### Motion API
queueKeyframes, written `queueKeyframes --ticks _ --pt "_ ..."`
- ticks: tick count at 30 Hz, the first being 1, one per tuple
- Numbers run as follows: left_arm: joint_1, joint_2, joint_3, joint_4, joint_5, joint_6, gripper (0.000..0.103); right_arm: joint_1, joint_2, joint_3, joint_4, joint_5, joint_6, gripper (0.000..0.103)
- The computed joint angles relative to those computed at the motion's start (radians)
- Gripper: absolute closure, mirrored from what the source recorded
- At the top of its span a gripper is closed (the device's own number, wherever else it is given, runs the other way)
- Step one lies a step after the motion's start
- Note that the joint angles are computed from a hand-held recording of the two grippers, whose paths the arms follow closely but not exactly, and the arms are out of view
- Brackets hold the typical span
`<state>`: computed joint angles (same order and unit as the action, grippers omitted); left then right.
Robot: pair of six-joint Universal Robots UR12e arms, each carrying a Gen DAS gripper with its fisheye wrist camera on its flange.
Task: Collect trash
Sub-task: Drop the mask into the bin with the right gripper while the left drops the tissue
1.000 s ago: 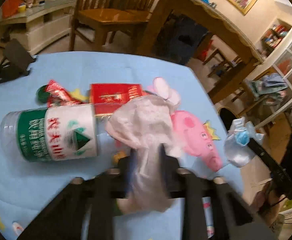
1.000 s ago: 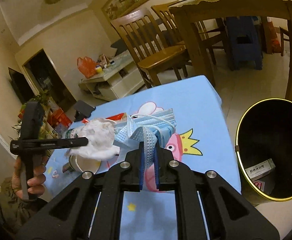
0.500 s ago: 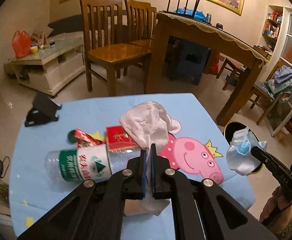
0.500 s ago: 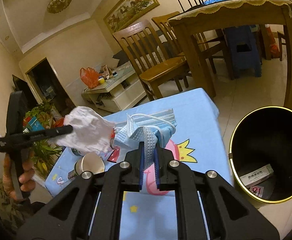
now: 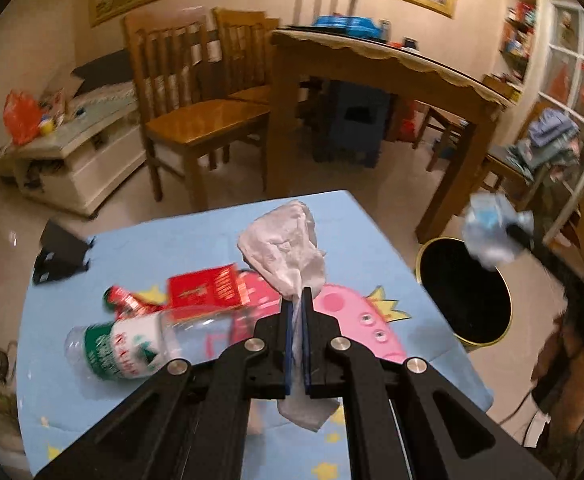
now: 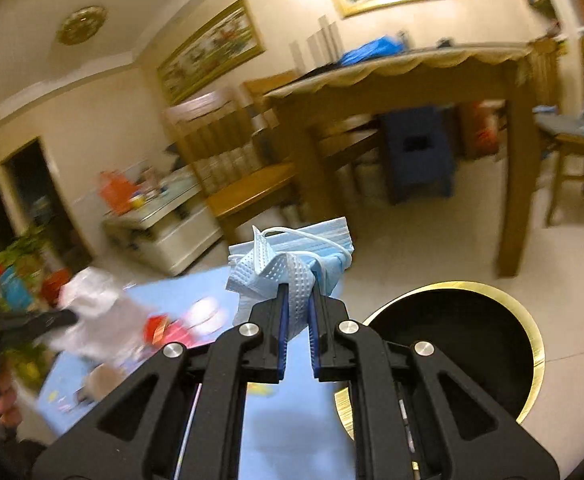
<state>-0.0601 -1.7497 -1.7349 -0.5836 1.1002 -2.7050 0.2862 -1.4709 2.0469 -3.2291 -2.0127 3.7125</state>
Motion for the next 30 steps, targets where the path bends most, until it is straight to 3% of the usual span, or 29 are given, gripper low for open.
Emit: queueKeyframes --ticks 3,5,7,9,10,11,19,25,30 --pt "-0.043 0.001 -0.004 0.021 0.013 0.026 0.1 -0.031 -0.006 0.018 0.094 -0.024 0.067 0.094" --pt "-0.062 0.0 -0.006 0.029 0.014 0.037 0.1 -0.069 -0.012 0.026 0.256 0.031 0.166 0.082" --pt "-0.085 -0.002 -0.011 0.05 0.02 0.049 0.1 -0.089 -0.021 0.037 0.327 0.047 0.231 0.074" --pt "-0.105 -0.004 -0.012 0.057 0.017 0.062 0.1 -0.088 -0.038 0.057 0.321 -0.006 0.287 0.044" --pt "-0.114 -0.006 -0.013 0.06 0.017 0.069 0.1 -0.073 -0.048 0.064 0.309 -0.087 0.314 0.019" --pt "-0.123 -0.008 -0.012 0.062 0.019 0.077 0.1 -0.062 -0.055 0.069 0.298 -0.141 0.322 0.014" --pt "-0.18 -0.02 -0.006 0.074 0.028 0.118 0.1 -0.046 -0.076 0.11 0.143 -0.221 0.303 0.014" --pt "-0.204 -0.028 -0.008 0.074 0.034 0.144 0.1 -0.056 -0.104 0.123 0.133 -0.206 0.334 0.012" --pt "-0.246 -0.058 0.019 0.057 0.043 0.169 0.098 -0.046 -0.128 0.148 0.115 -0.272 0.398 0.011"
